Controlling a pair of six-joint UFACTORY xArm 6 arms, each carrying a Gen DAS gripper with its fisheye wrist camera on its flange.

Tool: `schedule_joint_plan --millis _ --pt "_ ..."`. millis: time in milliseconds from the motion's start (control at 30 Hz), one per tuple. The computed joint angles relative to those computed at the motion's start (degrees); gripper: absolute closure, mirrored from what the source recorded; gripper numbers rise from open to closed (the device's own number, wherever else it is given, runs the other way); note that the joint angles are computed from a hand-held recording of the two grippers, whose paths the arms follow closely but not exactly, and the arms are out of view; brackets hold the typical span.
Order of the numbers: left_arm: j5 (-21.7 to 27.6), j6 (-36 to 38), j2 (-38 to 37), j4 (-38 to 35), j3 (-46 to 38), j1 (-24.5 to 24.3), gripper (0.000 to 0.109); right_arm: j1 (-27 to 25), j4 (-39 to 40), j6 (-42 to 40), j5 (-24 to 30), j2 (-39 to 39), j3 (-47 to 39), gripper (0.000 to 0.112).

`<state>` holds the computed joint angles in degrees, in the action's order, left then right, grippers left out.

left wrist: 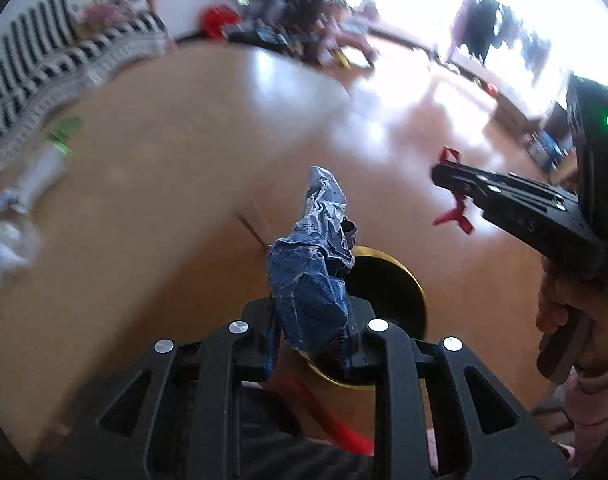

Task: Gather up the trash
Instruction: 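Carry both items over the black bin and open both tools to drop them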

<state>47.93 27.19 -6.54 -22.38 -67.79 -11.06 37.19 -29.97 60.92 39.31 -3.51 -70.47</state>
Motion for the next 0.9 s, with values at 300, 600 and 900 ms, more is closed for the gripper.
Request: schedule_joint_plan --millis 300,600,900 --pt "2.08 -2.47 4.62 -0.66 4.90 -5.21 0.086 -1.16 8.64 -1.09 -0.91 -1.36 11.22 0.102" --pt "5.20 -3.47 7.86 0.52 4.47 -4.05 0.086 -1.03 13.84 -3.14 -1.11 2.03 10.24 0.102" --pt "6.29 -2.38 8.41 -0.48 3.46 -3.27 0.086 -2.19 15.84 -6.23 -0.85 2.70 9.26 0.102"
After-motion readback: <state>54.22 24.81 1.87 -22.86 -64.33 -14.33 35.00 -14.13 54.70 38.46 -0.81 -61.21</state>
